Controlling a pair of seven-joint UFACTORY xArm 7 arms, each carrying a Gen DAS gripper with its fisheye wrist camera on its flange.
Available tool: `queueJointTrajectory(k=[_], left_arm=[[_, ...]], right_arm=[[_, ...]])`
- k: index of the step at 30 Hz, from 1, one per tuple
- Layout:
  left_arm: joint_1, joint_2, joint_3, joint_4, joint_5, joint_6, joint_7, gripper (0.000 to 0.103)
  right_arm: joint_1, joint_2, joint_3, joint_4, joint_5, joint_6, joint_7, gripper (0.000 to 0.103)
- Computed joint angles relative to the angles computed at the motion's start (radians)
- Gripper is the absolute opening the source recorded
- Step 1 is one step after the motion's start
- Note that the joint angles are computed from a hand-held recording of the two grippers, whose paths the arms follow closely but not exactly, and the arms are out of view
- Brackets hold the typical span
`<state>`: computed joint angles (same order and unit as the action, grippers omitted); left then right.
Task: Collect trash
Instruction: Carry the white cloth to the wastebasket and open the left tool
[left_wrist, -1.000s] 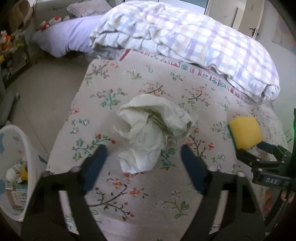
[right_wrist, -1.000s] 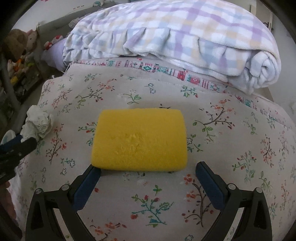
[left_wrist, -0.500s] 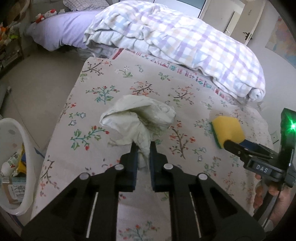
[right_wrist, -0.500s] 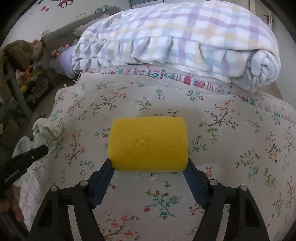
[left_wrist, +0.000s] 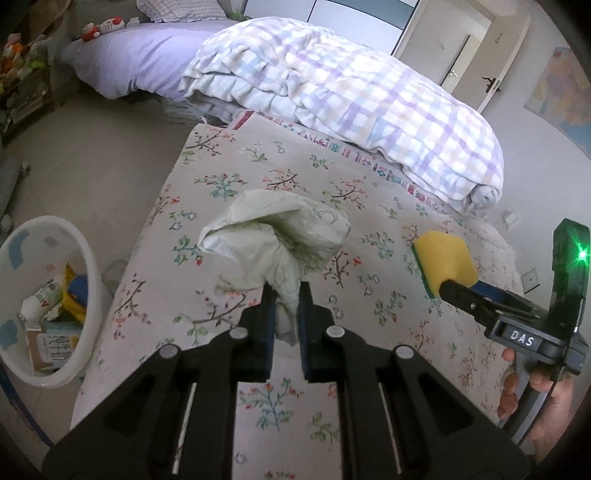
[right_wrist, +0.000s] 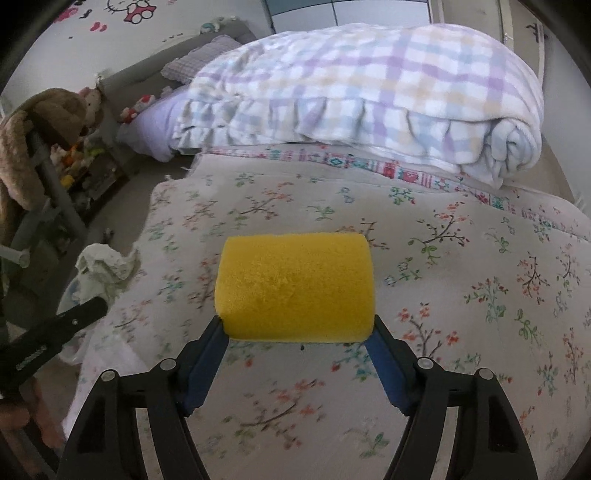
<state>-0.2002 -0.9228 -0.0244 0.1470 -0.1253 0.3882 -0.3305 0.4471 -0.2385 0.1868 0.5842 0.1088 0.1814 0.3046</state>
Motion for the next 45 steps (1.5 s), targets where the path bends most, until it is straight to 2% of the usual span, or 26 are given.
queueJointTrajectory(k=[11, 21, 32, 37, 45], left_arm=[[0.088, -0.227, -0.003, -0.003, 0.068, 0.252, 0.038, 0.012], [0.226, -0.372, 0.077, -0.041, 0.080, 0.393, 0.104, 0.012], [0.406, -0.418, 0.180, -0.056, 0.058, 0.454, 0.200, 0.012], [0.472, -0.419, 0.206, -0.060, 0.053, 0.465, 0.246, 0.012], [0.559, -0.348, 0.246, -0.053, 0.043, 0.430, 0.320, 0.012]], right_arm=[[0.069, -0.123, 0.015, 0.004, 0.038, 0.109, -0.003, 0.076], [0.099, -0.086, 0.032, 0.064, 0.055, 0.130, -0.003, 0.076], [0.124, 0.053, 0.078, 0.167, 0.047, 0.115, 0.026, 0.076], [0.133, 0.108, 0.103, 0.212, 0.017, 0.105, 0.054, 0.076], [0.156, 0.208, 0.125, 0.288, -0.046, 0.092, 0.079, 0.076]])
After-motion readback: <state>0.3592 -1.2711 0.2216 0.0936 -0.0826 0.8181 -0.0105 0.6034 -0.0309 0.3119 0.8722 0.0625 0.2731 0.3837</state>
